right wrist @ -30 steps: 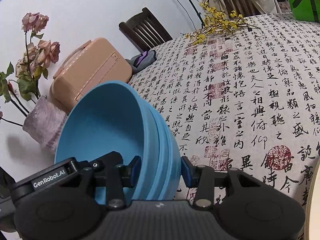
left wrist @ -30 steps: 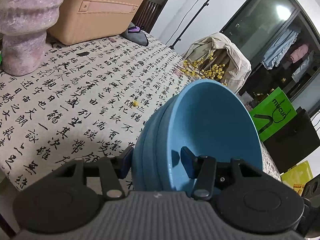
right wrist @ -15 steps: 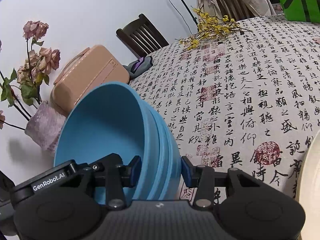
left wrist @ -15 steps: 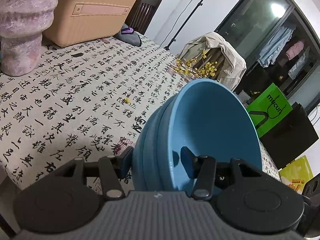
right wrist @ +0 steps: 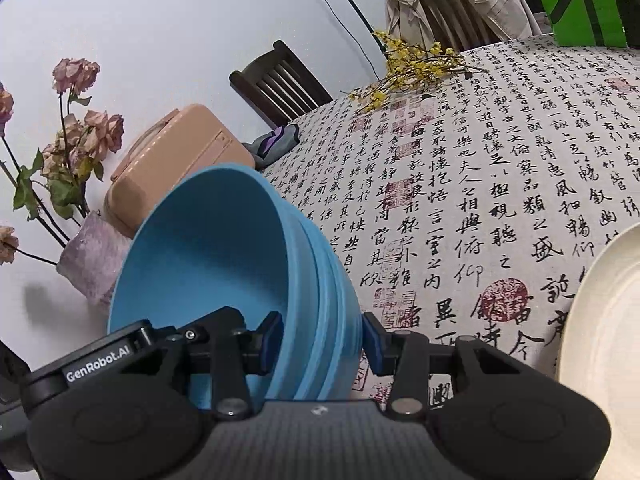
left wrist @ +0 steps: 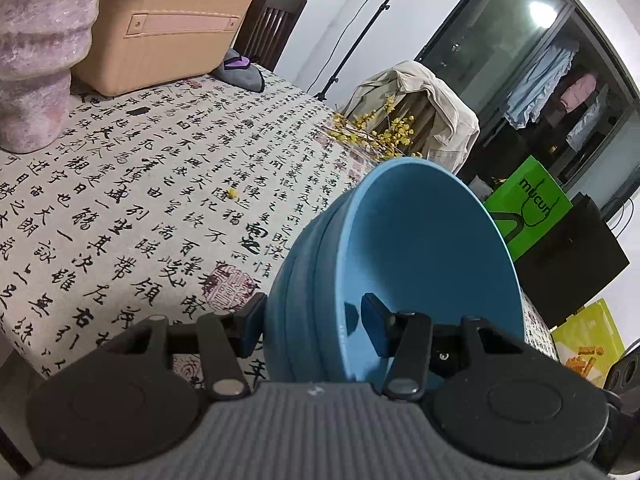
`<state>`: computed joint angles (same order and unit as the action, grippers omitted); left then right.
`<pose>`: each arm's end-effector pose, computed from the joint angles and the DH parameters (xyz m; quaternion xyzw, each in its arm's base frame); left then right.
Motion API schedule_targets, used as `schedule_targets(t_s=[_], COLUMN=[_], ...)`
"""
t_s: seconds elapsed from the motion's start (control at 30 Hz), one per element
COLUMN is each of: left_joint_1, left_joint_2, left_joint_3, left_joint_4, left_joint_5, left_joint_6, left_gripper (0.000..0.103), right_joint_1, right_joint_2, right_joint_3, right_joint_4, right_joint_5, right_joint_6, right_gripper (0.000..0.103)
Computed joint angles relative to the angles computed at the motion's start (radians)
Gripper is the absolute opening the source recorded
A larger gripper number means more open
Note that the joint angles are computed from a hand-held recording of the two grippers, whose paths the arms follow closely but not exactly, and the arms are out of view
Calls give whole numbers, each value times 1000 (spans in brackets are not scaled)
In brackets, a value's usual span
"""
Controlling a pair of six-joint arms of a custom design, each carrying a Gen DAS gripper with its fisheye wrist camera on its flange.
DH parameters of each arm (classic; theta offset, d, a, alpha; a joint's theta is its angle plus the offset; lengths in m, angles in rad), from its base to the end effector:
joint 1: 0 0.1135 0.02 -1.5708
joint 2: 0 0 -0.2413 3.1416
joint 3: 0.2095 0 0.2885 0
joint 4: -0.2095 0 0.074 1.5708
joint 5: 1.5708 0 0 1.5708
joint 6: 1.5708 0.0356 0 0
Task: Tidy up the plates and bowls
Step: 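Carry the blue bowl stack with both grippers toward the cream plate stack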
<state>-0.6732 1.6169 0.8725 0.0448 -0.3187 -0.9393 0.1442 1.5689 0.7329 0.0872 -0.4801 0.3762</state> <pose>0.2898 -0.2169 0.1381 -0.1851 0.8783 -0.2011 0.3922 0.3248 0.0638 0.1138 0.0087 0.8954 0.3105 0.3189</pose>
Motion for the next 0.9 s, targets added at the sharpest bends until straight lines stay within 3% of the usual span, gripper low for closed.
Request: schedule_targets(t_s=[0.9], left_joint_1=[-88], left_joint_2=[117], left_joint_3=[128], left_joint_4=[-13], left_joint_5=[-26], left_joint_6=[0], left_gripper=[52], right_joint_1=[-163], right_joint_2=[-66], right_joint_3=[-73], right_joint_4=[-14], right_joint_5=[-88], right_joint_6=[-59], right_gripper=[42])
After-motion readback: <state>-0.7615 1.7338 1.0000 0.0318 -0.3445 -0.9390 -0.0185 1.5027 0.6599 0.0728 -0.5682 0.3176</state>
